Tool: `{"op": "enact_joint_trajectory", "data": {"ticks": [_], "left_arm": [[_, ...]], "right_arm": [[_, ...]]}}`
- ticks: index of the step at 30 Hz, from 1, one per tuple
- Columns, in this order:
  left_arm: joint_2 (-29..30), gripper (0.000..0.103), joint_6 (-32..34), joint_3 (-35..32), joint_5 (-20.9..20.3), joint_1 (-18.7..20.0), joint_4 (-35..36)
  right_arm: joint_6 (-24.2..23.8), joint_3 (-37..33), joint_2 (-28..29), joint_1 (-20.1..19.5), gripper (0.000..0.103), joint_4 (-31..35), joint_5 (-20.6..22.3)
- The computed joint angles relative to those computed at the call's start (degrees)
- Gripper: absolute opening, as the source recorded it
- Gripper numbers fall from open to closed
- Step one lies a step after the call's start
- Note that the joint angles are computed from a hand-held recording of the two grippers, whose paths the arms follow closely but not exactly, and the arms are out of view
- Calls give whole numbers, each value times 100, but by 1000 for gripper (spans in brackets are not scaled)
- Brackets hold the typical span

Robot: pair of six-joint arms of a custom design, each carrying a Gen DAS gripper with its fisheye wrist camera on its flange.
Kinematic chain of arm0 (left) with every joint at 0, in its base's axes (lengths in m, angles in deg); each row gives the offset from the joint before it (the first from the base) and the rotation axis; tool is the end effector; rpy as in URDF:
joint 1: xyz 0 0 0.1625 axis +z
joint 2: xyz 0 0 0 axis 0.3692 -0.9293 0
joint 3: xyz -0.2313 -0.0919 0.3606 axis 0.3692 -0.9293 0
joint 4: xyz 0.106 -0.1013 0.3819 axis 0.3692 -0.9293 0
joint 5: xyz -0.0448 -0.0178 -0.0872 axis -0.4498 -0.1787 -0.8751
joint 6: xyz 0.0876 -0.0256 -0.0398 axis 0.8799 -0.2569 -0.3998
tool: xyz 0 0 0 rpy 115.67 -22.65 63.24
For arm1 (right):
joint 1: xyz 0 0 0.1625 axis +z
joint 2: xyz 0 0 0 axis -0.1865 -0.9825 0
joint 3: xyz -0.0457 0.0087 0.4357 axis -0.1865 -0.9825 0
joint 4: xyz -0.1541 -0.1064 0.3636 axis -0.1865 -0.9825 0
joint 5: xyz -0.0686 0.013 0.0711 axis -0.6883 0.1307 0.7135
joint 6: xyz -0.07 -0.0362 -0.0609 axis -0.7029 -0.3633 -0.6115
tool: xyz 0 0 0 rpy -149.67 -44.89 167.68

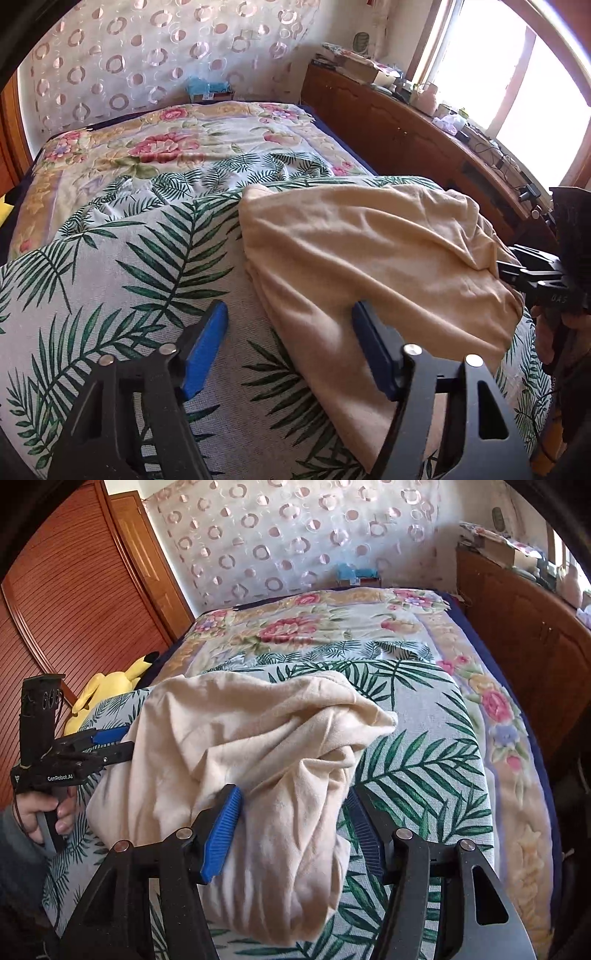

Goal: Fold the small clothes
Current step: 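Grasp the folded shirt bundle with both grippers and lift it, then carry the shirt bundle with both grippers beside the Pikachu plush and release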

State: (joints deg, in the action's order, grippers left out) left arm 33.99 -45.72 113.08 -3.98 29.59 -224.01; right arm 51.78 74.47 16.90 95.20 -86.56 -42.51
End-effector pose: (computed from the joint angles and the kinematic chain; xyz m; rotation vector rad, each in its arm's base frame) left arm -0.3488 -0.7281 -0.0204 0.7137 2.5869 -0.6112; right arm 0.0451 -0.6778 0.4172 0.5877 -2.5012 0.7793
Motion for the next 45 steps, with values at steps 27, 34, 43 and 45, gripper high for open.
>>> {"op": "enact_joint_trajectory", "data": {"ticks": [27,34,43,45], "left_arm": [[-977,11,325,1470,-81,-409,-1842],[-1940,11,312,2846,1419,-502,-3354],[-2503,11,-433,3889,2933,-263,-3908],[-2535,11,-768,4044,3067,-172,-3822]], "right_arm": [[-1353,-58,-61,495,17,169,574],[-2055,-1080,972,1238,17,614,726],[-2651,-3355,3137,2133,17,1758,418],[-2801,-3838,3555,2226,17,1988,317]]}}
